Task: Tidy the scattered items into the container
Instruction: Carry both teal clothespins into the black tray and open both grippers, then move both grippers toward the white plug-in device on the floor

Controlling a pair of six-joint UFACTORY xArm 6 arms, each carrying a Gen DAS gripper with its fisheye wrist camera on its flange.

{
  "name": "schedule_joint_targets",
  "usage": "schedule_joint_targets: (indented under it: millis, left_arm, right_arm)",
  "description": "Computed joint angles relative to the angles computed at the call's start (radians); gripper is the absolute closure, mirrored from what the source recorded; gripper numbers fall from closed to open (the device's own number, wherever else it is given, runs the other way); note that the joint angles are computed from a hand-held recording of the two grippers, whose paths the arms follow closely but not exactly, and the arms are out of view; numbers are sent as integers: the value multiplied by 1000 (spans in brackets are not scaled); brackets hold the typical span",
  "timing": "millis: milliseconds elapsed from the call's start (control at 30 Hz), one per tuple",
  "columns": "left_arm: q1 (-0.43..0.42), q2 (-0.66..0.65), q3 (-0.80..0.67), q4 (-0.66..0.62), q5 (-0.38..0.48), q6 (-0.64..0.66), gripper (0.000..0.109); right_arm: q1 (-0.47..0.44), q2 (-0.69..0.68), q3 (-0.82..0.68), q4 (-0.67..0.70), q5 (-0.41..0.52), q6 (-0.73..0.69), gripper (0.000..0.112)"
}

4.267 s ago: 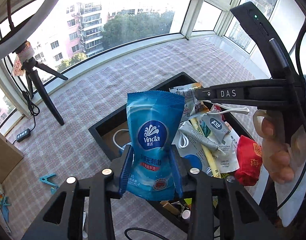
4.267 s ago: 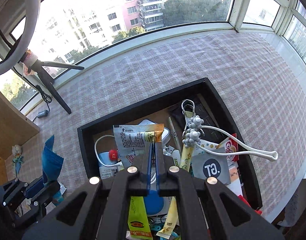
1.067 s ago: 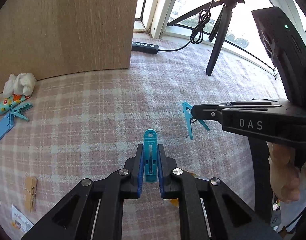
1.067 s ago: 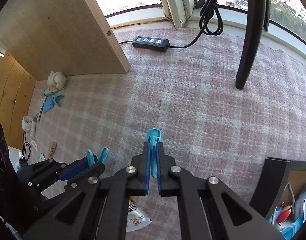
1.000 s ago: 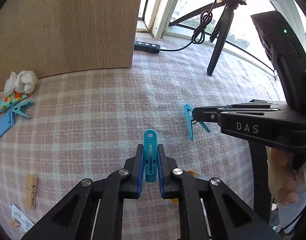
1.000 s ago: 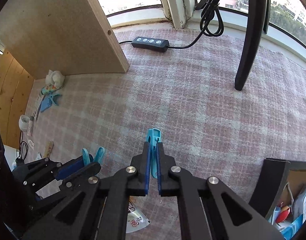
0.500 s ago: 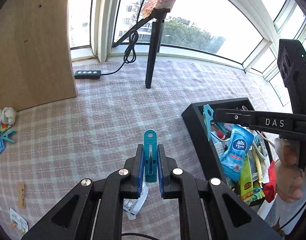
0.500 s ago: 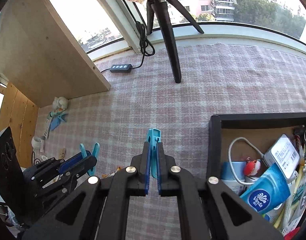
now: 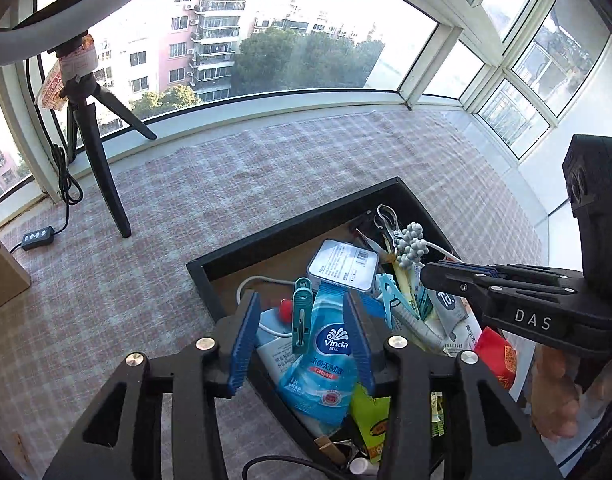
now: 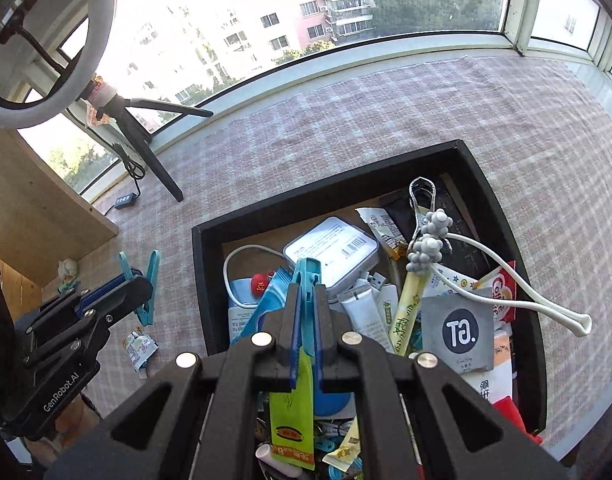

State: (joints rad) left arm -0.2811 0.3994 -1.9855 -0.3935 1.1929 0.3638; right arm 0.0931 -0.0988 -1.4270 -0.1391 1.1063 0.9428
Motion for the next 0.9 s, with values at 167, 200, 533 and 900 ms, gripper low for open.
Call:
schedule_joint_targets:
  millis: [167,200,533,900]
  left_arm:
    - [-1,-37,62,20,-34,8,61]
    - [3,-44,73,26,-37,7,61]
    - [88,-183,245,59,-70,-21,62]
    - [319,-429,582,169,-150,-24,62]
  right_arm:
    - [6,-44,37,-61,10,56,84]
    - [8,-45,38,-63,9,58,84]
    - [74,23,-34,-79,11,39,84]
    - [204,153,-191,-109,13,-39,84]
